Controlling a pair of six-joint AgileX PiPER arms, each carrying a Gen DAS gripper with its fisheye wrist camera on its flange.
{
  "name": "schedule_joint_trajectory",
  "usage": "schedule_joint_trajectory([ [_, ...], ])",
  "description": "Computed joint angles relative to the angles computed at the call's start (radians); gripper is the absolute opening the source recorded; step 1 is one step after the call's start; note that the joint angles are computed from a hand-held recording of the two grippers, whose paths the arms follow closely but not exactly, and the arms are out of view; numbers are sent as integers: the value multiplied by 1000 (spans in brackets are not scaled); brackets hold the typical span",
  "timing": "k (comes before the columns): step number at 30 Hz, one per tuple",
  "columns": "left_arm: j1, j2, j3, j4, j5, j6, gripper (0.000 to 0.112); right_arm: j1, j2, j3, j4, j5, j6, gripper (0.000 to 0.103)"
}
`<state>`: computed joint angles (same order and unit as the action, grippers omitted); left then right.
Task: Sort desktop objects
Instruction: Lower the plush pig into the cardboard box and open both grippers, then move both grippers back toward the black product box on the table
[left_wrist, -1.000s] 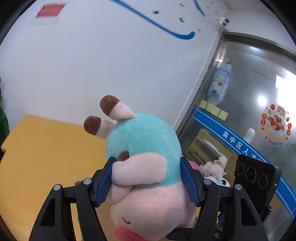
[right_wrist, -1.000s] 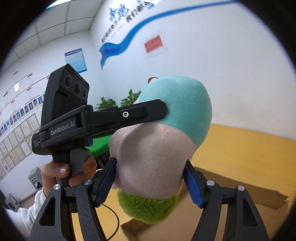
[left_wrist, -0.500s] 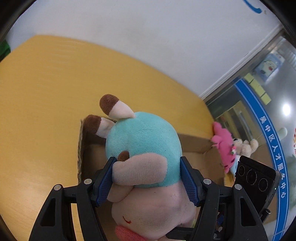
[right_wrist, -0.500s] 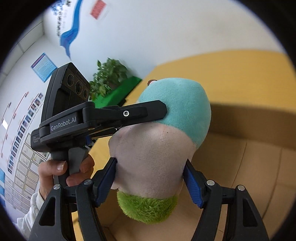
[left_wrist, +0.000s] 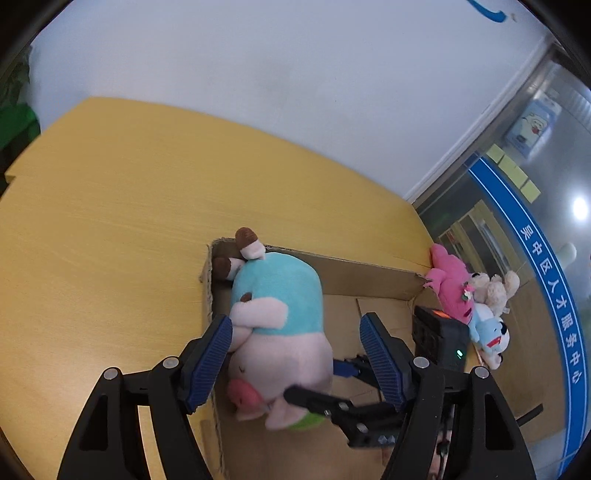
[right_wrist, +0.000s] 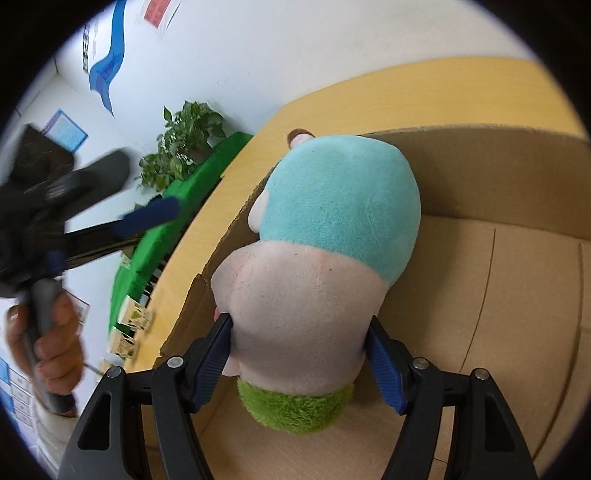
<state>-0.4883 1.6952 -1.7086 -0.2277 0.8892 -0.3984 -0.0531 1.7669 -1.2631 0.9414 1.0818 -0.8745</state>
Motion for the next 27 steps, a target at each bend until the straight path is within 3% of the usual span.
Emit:
schedule_joint_trajectory([
  [5, -104, -127, 99, 200, 5, -139, 70, 48, -47, -14, -97, -5, 103, 70],
  [9, -191, -222, 203, 364, 21, -227, 70, 90, 6, -96, -167, -1, 138, 83],
  [15, -326, -267, 267, 530, 57, -387, 71, 50, -77, -62, -116, -1, 177, 84],
  [22, -491, -303, 332, 703, 114, -609, 72, -26, -295, 33, -112, 44, 143, 85],
  [27, -669, -292, 310, 903, 238, -777, 74, -83, -571, 143, -304, -25, 220, 85],
])
